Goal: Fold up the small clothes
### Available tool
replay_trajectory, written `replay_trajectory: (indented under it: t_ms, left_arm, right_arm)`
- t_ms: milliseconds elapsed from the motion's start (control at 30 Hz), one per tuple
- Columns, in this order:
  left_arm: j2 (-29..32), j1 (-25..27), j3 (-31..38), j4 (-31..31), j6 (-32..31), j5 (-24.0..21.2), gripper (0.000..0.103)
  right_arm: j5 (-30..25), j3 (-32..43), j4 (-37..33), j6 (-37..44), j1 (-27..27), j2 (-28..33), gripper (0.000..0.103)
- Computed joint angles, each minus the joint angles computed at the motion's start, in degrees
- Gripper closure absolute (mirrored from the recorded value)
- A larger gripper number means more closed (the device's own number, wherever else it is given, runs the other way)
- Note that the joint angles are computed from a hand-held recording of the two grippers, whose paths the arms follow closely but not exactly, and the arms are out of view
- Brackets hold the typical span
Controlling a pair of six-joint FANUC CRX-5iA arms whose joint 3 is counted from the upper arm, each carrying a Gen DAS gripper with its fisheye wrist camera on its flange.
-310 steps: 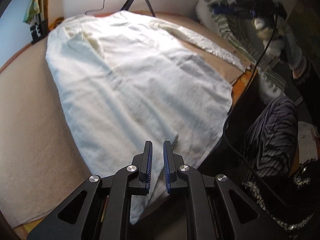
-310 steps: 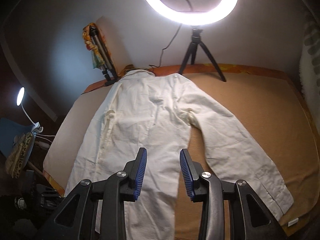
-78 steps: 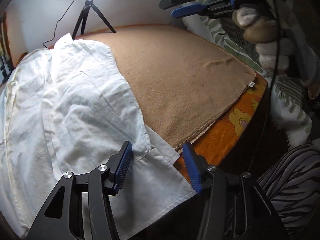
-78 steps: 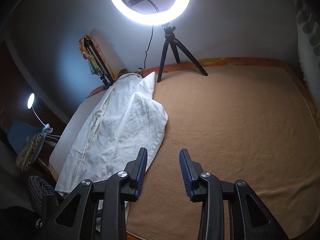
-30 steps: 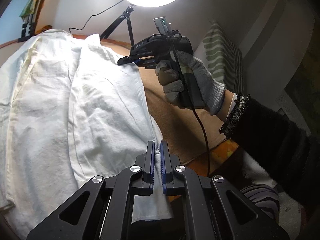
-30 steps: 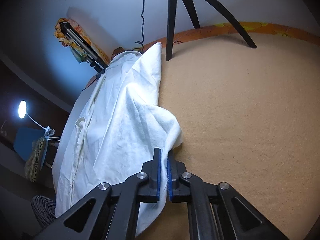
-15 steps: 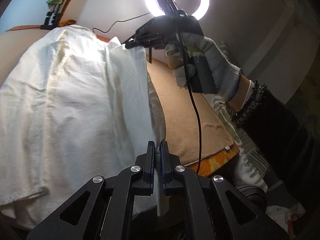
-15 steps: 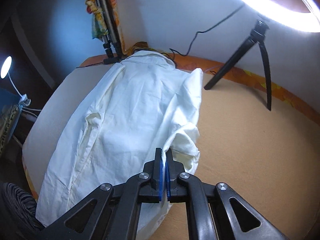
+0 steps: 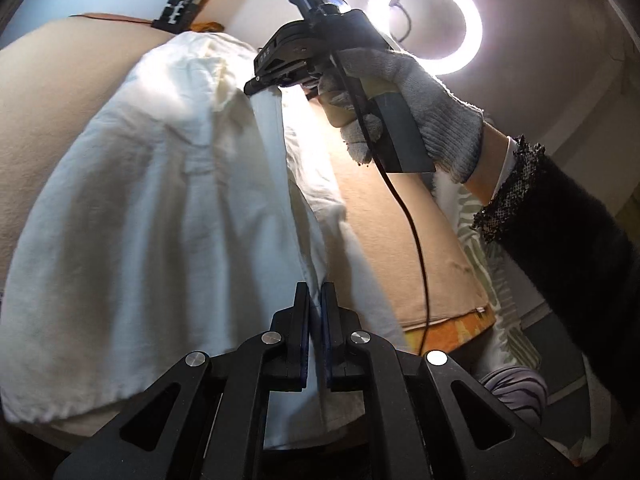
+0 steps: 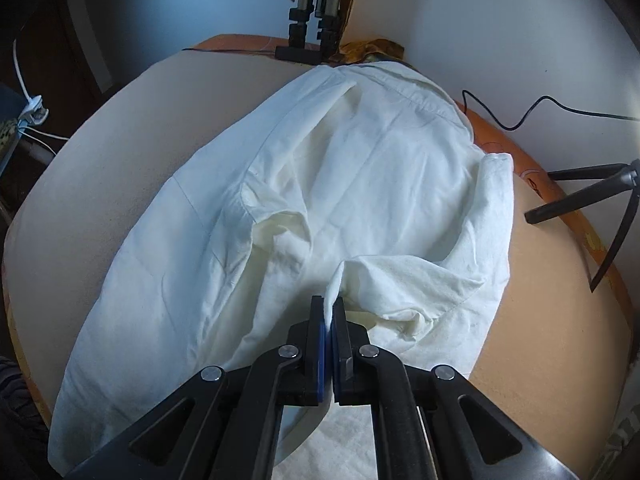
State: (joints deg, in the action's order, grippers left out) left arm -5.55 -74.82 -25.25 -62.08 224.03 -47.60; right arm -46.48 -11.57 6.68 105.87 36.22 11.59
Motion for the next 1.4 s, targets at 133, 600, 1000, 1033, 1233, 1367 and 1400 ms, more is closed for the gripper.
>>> replay_trajectory:
  t_ms: [133,600,1000,1033,1233,1367,1400]
  left_arm:
    - [-0.79,0.73,-0.89,1.29,-1.15,0.03,0.099]
    - [-5.21,-0.69,-1.18,6.63,-12.43,-3.2,0.091]
    - [-14.35,1.7,-3.26,12.59,-29.21,-10.46,0.091]
    - [-14.5,2.72,-3.42,13.06,-30.56,-9.65,0.091]
    - [-13.26,4.82,-2.8,13.56,-34.15,-8.09,0.091]
    - [-14.13,6.24,-3.36,14.95,-37.05,-8.0,0.091]
    - [-14.4,7.02,-3.57,15.66,-38.02,-7.64,0.091]
  right_arm:
    - [0.23,0.03,0.13,-0.01,-0.11,1.39,0.103]
    - [-17.06,2.04,-26.68,18.93,-22.1,-15.16,0.069]
    - [-27.84,-10.33,-31.73,26.52,-30.87,-22.32,0.069]
    - [-27.62,-10.64,-31.71,26.18,-30.81,-22.12,0.069]
    - [-28.43,-11.5,-33.4,26.46,-31.04,-23.33,0.093]
    - [-22.08,-17.63,-25.03,23.16,-24.6,-28.08,0.09]
    - [-21.77,-18.14,-24.02,22.43,-24.01,-28.09,0.084]
